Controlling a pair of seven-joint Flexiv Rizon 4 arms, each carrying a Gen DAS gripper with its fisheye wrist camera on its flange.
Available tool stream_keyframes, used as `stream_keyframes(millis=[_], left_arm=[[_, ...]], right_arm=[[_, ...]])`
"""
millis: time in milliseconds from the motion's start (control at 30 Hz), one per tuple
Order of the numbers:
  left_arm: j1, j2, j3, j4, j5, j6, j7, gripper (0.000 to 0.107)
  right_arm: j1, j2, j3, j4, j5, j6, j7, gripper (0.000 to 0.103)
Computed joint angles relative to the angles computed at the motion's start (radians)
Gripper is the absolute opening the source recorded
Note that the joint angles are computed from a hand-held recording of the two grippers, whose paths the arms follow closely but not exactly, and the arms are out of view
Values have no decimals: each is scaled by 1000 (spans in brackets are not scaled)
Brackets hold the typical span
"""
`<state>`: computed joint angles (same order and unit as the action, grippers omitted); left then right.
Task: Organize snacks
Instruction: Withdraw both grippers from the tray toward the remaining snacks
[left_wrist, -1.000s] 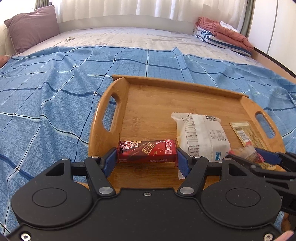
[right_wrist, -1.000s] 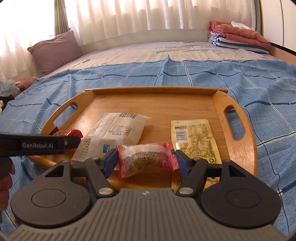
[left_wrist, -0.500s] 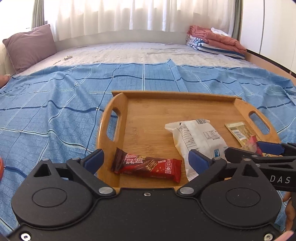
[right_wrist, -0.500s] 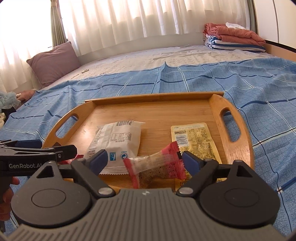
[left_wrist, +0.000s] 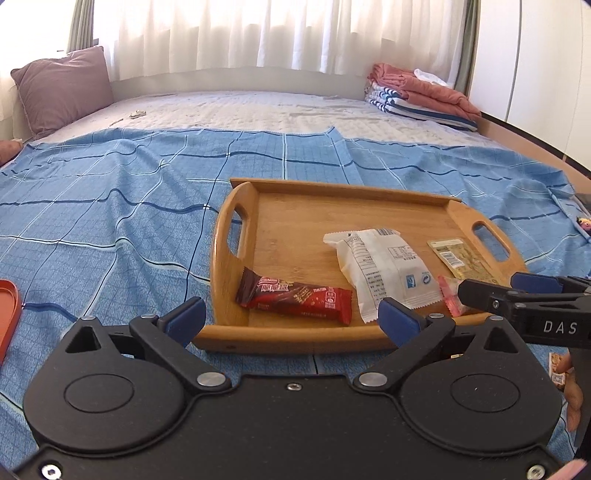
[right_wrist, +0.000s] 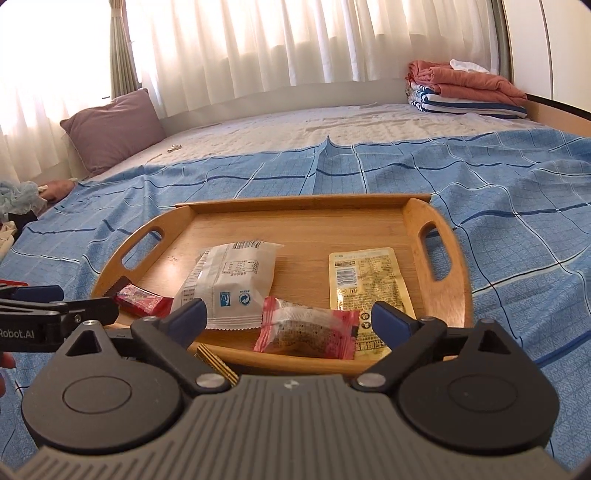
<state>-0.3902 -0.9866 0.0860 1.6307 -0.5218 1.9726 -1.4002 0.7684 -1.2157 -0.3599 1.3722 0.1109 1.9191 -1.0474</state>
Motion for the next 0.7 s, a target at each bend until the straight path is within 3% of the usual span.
stream_keyframes(millis=[367,700], left_arm=[[48,52,-80,148,85,132,-11,102],[40,66,-87,232,84,201,11,102]], right_arm=[[59,56,-1,159,92,108,-112,102],[164,65,-58,266,248,158,-241,103]])
